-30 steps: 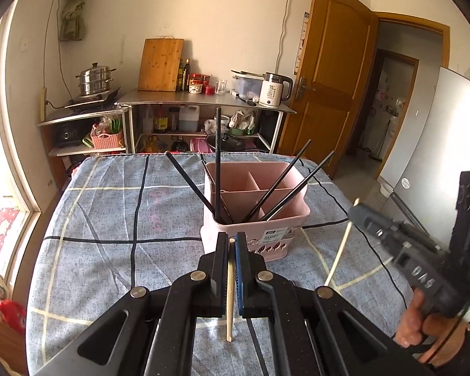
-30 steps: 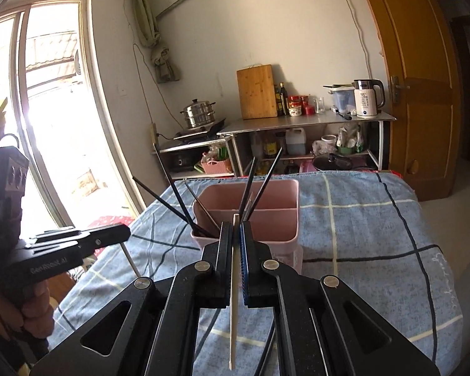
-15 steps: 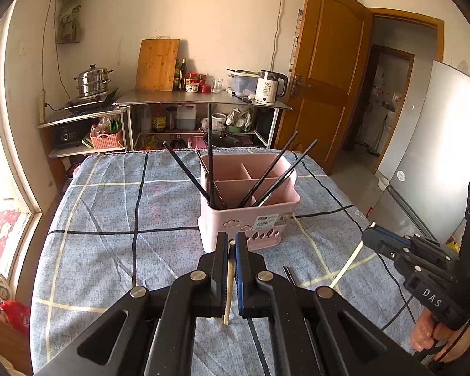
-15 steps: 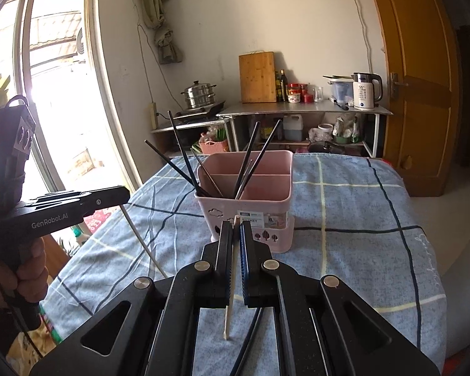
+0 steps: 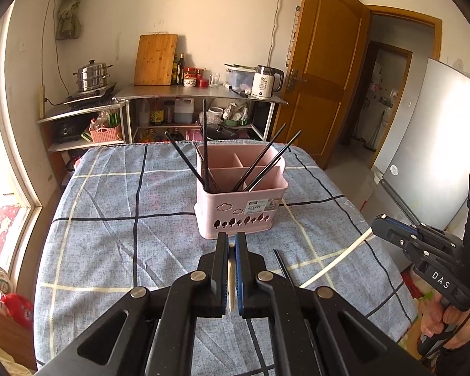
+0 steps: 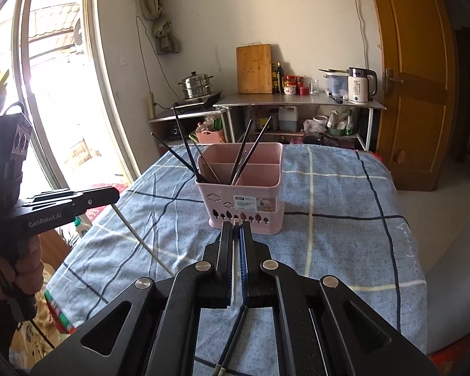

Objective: Organize utensils
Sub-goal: 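Carry the left tool's chopstick to the basket while the right tool carries its own, then open the left tool over the basket while the right tool releases its chopstick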

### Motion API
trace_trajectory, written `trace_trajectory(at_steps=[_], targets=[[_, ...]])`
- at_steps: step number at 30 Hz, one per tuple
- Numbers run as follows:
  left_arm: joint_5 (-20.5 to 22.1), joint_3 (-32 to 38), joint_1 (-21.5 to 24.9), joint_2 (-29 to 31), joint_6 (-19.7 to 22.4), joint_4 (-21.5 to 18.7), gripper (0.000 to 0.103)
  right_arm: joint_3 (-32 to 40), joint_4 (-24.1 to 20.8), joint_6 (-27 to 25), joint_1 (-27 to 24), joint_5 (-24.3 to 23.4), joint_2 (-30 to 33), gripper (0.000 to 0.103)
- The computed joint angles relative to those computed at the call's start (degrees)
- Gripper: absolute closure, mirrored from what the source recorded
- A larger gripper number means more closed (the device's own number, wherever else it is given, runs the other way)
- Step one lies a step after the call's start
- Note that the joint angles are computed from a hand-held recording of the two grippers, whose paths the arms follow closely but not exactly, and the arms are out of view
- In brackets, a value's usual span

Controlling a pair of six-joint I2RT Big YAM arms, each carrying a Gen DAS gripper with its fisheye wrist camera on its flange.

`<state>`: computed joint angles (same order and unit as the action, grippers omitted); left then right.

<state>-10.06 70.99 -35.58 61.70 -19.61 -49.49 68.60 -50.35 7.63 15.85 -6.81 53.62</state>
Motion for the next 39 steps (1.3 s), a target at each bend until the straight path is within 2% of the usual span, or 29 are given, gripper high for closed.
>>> trace_trajectory(at_steps=[9, 23, 30, 39], targets=[[2.0, 4.7, 1.4, 2.3, 0.8, 2.0, 0.1, 3.2, 6.0, 1.9, -0.4, 0.6, 2.4, 0.099], [4.8, 16.5, 7.7, 9.4, 1.5, 5.4, 0.1, 12.0, 14.1, 4.1, -0.4, 0.1, 11.0, 0.099], [6.6, 16.7, 10.3, 12.2, -0.8, 7.7, 0.1, 12.6, 15.7, 4.0, 0.0, 1.6, 14.4, 0.099], [7.2, 13.6, 10.4, 14.0, -1.9, 9.0, 0.1, 10.7, 15.0, 4.7, 0.6, 1.8, 16.4, 0.099]])
